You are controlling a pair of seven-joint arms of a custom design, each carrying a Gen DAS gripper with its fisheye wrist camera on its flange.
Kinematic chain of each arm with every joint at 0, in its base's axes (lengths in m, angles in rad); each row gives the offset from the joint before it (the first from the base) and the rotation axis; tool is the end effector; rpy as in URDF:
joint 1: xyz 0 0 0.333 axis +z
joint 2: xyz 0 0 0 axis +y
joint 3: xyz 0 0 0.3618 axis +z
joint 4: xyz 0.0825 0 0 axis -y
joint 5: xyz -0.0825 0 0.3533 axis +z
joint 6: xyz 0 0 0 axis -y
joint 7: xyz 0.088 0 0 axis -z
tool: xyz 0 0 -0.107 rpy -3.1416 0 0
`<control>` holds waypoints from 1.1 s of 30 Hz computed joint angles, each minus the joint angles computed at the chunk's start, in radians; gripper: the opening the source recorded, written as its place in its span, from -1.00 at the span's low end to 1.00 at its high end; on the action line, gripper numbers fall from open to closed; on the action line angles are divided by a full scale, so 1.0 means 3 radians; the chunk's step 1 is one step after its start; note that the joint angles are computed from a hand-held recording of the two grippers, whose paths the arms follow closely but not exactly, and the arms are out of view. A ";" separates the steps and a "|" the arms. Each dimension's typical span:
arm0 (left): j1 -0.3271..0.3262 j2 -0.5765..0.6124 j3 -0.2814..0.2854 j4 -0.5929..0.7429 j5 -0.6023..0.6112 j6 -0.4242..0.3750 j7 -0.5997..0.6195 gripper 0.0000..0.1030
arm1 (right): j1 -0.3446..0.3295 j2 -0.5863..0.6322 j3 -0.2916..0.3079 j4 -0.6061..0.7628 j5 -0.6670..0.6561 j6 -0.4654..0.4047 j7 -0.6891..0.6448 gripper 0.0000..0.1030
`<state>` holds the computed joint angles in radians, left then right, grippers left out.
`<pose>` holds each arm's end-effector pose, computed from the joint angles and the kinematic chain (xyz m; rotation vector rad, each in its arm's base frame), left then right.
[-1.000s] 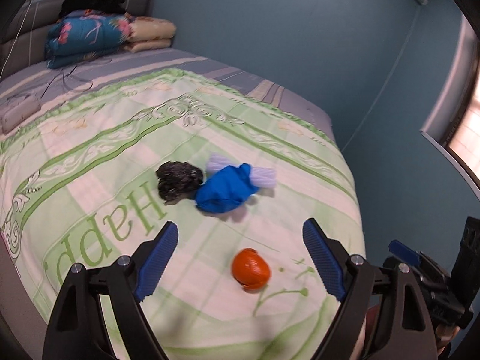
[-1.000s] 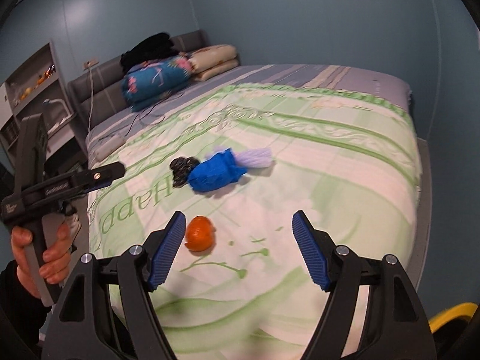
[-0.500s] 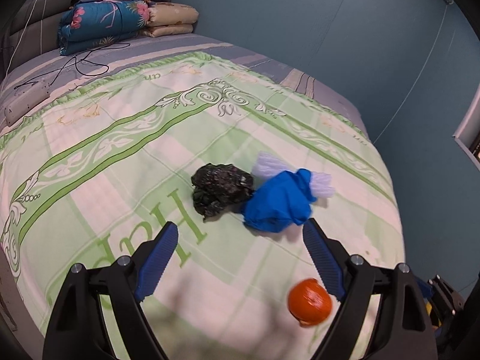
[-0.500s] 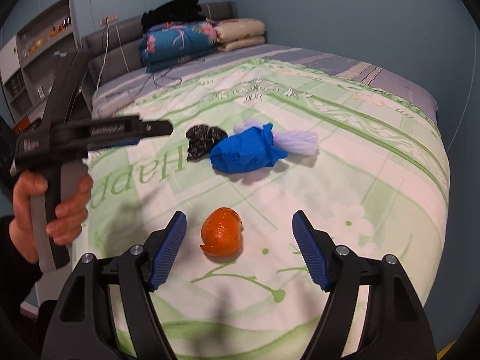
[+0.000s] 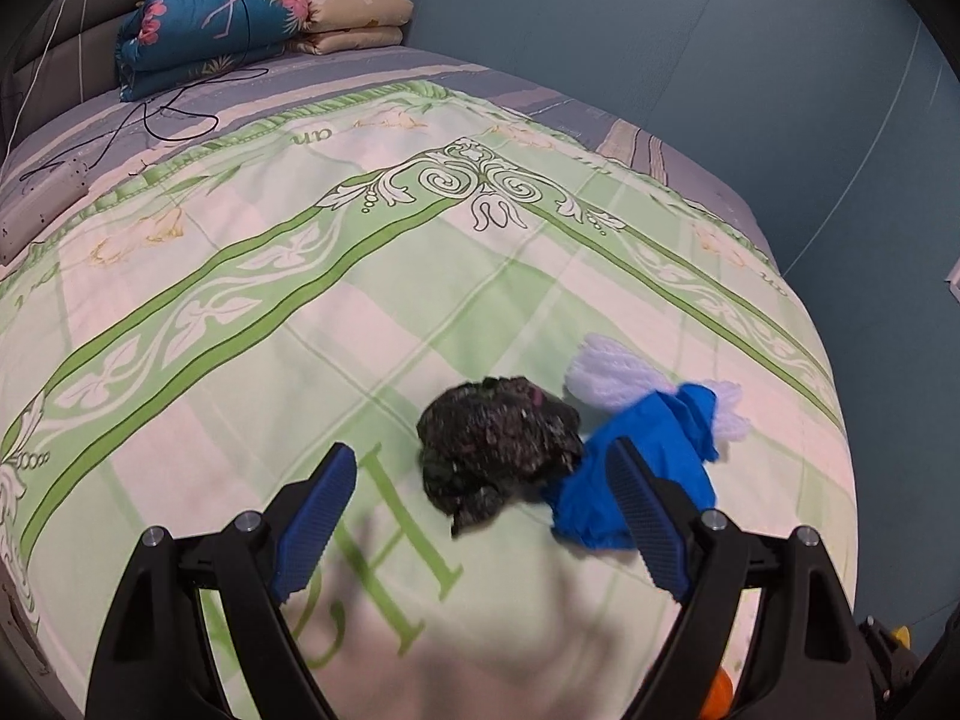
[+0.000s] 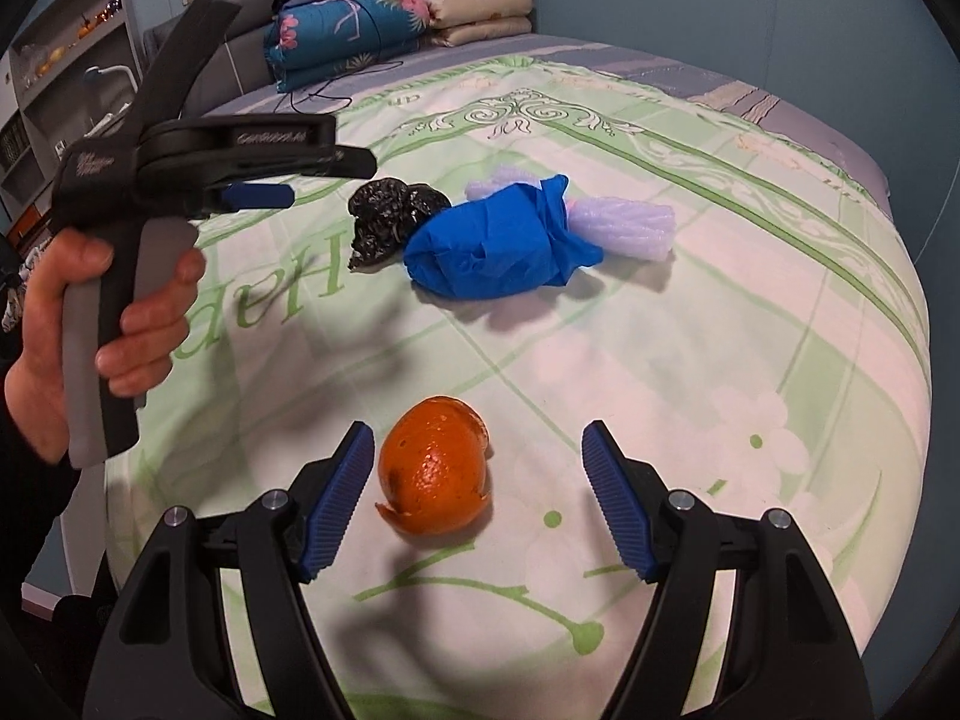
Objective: Collect trash
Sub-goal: 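Grasp the black plastic bag with the left tool while the right tool grasps the orange peel, then lift the black bag and orange peel and carry both over the yellow bin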
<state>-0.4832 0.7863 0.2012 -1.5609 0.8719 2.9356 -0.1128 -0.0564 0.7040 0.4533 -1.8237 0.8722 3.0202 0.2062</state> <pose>0.6844 -0.2878 0.2860 -2.2310 1.3423 -0.8193 0.6597 0.1616 0.2673 -2.2561 1.0013 -0.2838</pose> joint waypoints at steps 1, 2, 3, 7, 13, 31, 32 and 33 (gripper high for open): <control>0.0025 0.0036 -0.0025 0.0061 -0.0028 -0.0037 0.0046 0.59 | 0.0037 0.0010 -0.0040 0.0017 -0.0026 -0.0001 0.0034 0.32; 0.0040 0.0063 -0.0035 0.0104 -0.0044 -0.0055 0.0077 0.59 | 0.0063 0.0021 -0.0067 0.0031 -0.0049 0.0001 0.0063 0.32; 0.0060 0.0089 -0.0051 0.0144 -0.0062 -0.0061 0.0113 0.59 | 0.0097 0.0035 -0.0105 0.0052 -0.0085 -0.0005 0.0104 0.32; 0.0191 0.0261 -0.0211 0.0373 -0.0263 -0.0171 0.0425 0.59 | 0.0214 0.0092 -0.0242 0.0128 -0.0249 -0.0052 0.0303 0.32; 0.0297 0.0449 -0.0341 0.0552 -0.0611 -0.0194 0.0763 0.51 | 0.0263 0.0172 -0.0274 0.0193 -0.0457 -0.0069 0.0486 0.32; 0.0221 0.0491 -0.0291 0.0604 -0.0941 -0.0188 0.1135 -0.20 | 0.0081 0.0145 0.0064 -0.0078 -0.0821 0.0170 0.0542 -0.36; 0.0215 0.0470 -0.0279 0.0567 -0.0941 -0.0163 0.1118 -0.20 | 0.0055 0.0144 0.0097 -0.0094 -0.0824 0.0205 0.0534 -0.36; 0.0213 0.0451 -0.0271 0.0533 -0.0945 -0.0138 0.1103 -0.21 | 0.0011 0.0146 0.0151 -0.0113 -0.0820 0.0250 0.0524 -0.37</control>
